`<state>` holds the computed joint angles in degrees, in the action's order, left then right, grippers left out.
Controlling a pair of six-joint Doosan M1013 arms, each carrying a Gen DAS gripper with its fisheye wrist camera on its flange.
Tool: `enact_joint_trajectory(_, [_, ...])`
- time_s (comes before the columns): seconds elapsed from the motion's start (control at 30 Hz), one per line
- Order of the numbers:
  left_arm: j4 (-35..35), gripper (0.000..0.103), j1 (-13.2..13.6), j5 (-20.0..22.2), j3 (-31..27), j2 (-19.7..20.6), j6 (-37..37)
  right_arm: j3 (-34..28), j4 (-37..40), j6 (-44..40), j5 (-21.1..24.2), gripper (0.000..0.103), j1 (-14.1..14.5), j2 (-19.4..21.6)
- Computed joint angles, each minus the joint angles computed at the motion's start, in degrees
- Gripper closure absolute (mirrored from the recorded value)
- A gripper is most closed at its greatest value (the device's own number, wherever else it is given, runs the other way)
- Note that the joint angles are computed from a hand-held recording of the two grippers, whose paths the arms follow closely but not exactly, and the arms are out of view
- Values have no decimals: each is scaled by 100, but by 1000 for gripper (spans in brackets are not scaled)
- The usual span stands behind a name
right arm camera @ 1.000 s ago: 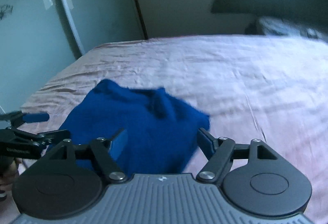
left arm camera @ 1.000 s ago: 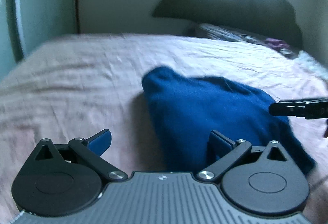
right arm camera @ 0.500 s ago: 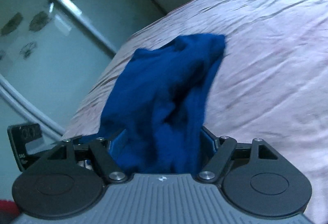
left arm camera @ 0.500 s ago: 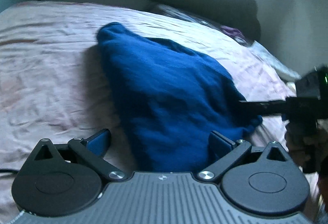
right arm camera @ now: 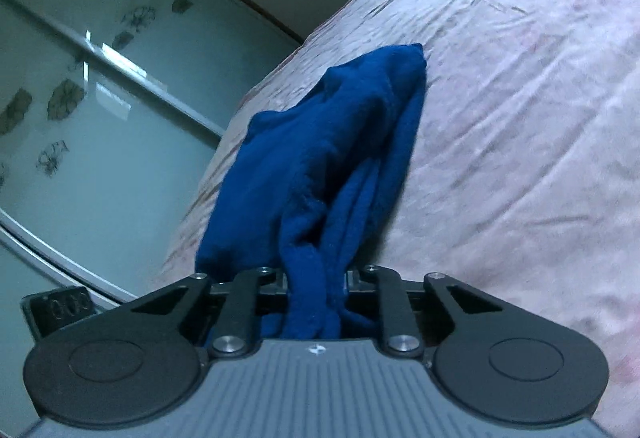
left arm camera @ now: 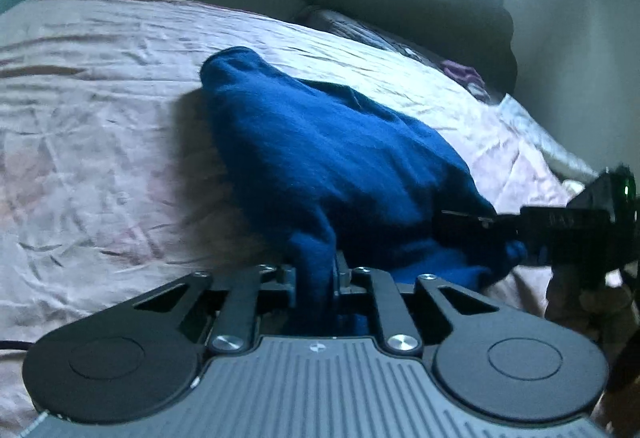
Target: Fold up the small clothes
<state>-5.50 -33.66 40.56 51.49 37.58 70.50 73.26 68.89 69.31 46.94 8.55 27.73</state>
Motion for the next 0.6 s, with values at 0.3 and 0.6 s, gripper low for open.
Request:
enact_joint_trajectory(0.3, [500,89,38,-153,277,-292,-281,17,-7,-3,109,87,91,-67])
enact_joint_trajectory(0.6, [1625,60,-198,247,385,-350,-1263,172,-2336,885,-794,77,401,-490])
